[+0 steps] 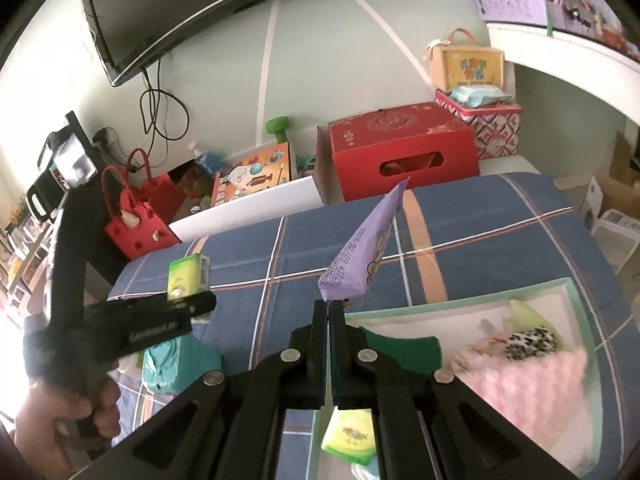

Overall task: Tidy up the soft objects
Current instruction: 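Carry the tissue pack with the left tool while the right tool carries the lavender packet over the tray, then open the left tool to drop the tissue pack while the right tool drops the lavender packet into the tray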

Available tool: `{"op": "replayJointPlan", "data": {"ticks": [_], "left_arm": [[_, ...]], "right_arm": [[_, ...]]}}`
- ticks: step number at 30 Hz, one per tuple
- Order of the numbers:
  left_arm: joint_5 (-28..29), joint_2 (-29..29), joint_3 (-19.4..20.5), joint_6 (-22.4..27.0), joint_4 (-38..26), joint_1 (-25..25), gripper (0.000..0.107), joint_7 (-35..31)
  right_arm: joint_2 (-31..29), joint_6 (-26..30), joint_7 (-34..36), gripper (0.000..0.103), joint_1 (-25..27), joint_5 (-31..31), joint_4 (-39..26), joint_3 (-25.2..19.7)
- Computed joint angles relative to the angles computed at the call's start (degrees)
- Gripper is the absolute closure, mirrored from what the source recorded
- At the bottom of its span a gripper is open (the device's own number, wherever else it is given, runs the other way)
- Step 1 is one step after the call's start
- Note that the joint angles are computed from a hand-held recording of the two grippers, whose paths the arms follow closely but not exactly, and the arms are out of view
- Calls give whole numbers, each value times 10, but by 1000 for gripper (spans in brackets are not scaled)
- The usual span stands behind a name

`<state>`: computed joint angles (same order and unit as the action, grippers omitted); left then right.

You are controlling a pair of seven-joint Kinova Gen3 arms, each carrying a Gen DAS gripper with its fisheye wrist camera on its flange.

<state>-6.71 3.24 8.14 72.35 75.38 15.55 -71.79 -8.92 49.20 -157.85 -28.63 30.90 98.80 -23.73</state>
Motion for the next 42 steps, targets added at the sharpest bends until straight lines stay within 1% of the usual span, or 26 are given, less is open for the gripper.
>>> {"op": "replayJointPlan", "data": {"ticks": [3, 7, 10, 15, 20, 22, 26, 31, 36, 38, 41, 42], "left_arm": [[1, -29, 9, -13, 29, 9, 58, 11], [2, -60, 29, -31, 71, 22, 58, 22], [10, -71, 44, -34, 88, 33, 58, 31], [12, -85, 71, -44, 114, 56, 58, 55], [8, -82, 95, -48, 137, 83, 58, 79], [2, -77, 103, -48, 145, 96, 58, 93], [-5, -68, 109, -53, 163, 117, 58, 110], [-5, -62, 108, -55, 177, 136, 58, 125], [-28, -57, 114, -56, 184, 154, 58, 145], [-25, -59, 111, -57, 185, 156, 58, 145], [-14, -61, 105, -55, 185, 155, 56, 139], [-10, -63, 104, -54, 185, 154, 52, 138]], "right_arm": [[-24, 1, -9, 102, 3, 4, 15, -8], [-65, 2, -22, 102, 22, -6, 39, -31], [-93, 5, -22, 102, 42, -18, 51, -50], [-134, 5, -1, 102, 66, -54, 71, -61], [-174, 8, 31, 102, 78, -111, 103, -50], [-186, 0, 51, 101, 72, -145, 124, -31], [-200, -7, 83, 101, 76, -198, 158, -11], [-210, -9, 122, 101, 93, -249, 188, 1], [-211, -15, 151, 101, 111, -295, 217, 16], [-208, -15, 160, 102, 115, -309, 225, 21], [-203, -12, 167, 101, 123, -321, 231, 21], [-202, -12, 169, 101, 124, -324, 233, 22]]}}
